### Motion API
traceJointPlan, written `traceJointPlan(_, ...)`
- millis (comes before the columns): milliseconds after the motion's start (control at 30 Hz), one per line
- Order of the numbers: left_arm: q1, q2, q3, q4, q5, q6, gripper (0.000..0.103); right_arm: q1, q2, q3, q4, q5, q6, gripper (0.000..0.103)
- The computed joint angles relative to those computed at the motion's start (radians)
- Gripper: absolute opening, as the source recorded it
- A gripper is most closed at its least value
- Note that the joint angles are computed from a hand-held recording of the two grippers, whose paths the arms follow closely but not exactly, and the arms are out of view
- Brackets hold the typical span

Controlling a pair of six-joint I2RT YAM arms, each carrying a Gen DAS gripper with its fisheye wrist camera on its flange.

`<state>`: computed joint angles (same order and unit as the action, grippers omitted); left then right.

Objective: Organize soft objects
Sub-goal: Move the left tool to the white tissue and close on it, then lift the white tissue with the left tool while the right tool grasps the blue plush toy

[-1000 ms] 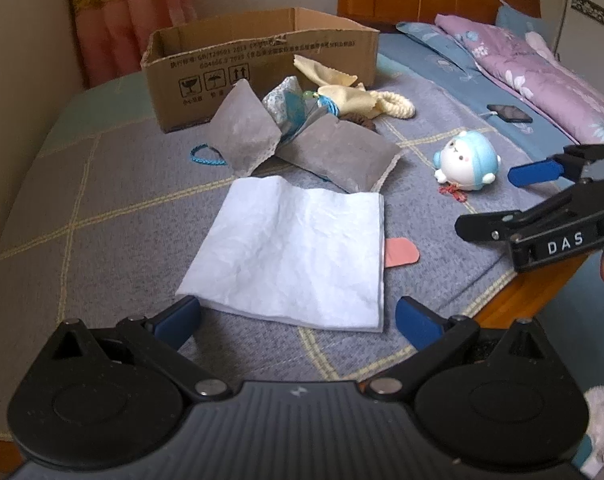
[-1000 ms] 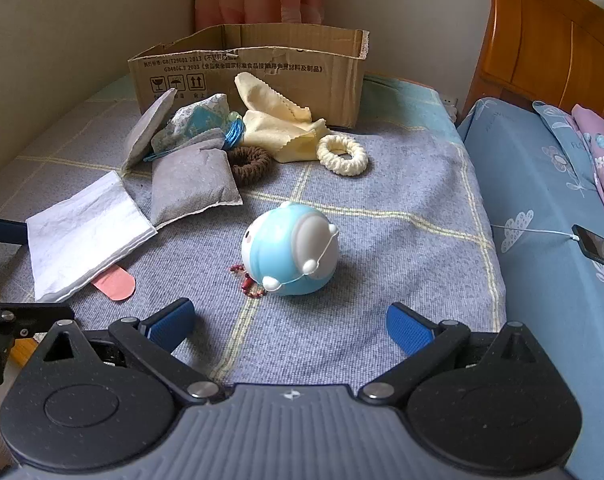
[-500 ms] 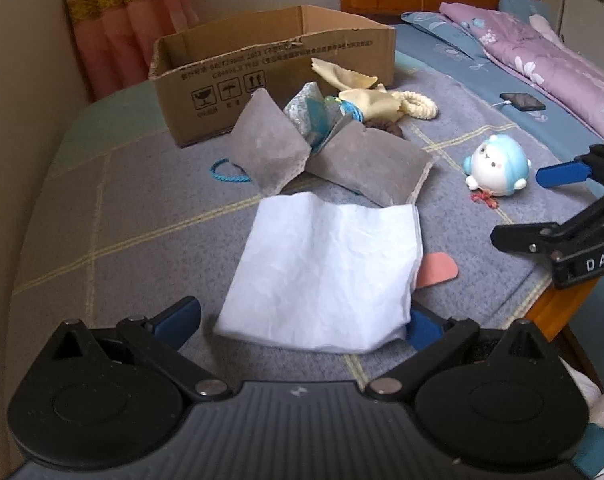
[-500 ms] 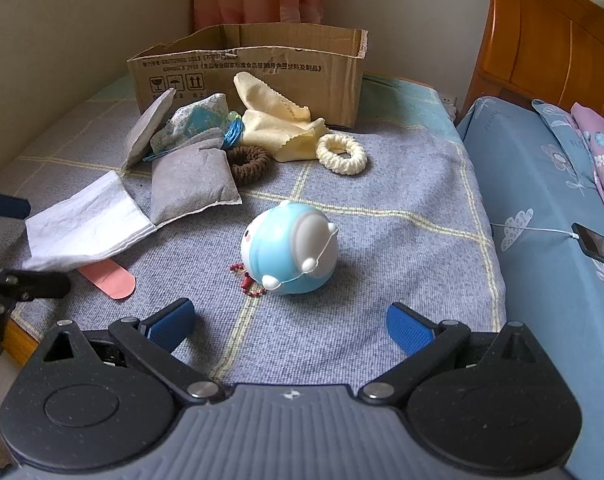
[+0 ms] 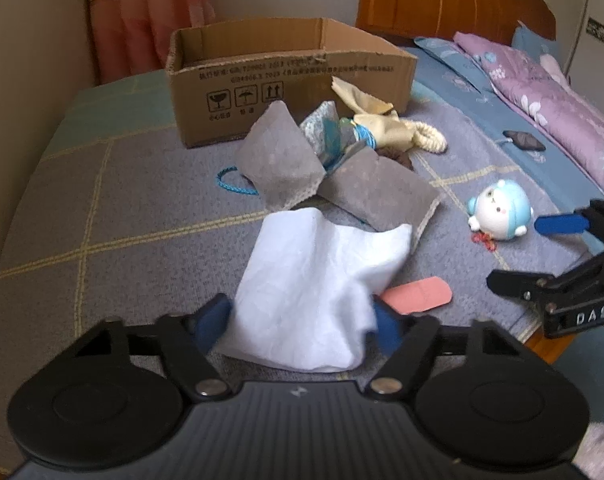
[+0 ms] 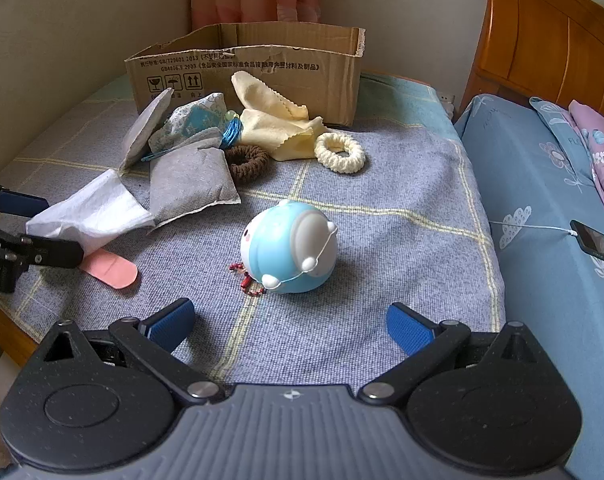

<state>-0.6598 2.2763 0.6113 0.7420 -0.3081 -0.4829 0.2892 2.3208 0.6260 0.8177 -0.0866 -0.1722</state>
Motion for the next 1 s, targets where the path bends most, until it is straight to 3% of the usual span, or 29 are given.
traceJointPlan(133,0.005,-0.009,-0.015,0.028,0.020,-0.015,0.036,0.003,-0.003,-0.001,-0.004,0.007,0.006,0.103)
traceJointPlan(233,-0.002,-0.021,-0.024,0.031,0.008,-0.038,0.031,0.004,-0.003,-0.001,-0.004,0.008,0.008,0.103)
traceJointPlan(433,-0.018,-0.088,-0.091,0.089,-0.053,-0.070,0.031,0.004,-0.007,-0.002,-0.007,0.006,0.005,0.103)
traceJointPlan(533,-0.012,-0.090,-0.088,0.067,-0.091,-0.075,0.031,0.004,-0.006,-0.004,-0.001,0.005,0.003,0.103)
traceJointPlan(833,0.018,0.002,-0.059,0.072,-0.071,-0.156,0.032,-0.001,0.009,-0.001,0.047,-0.008,-0.033,0.103)
traceJointPlan(1000,0.013,0.007,-0.055,0.071,-0.083,-0.156,0.034,-0.015,-0.029,-0.022,0.081,-0.049,-0.030,0.094)
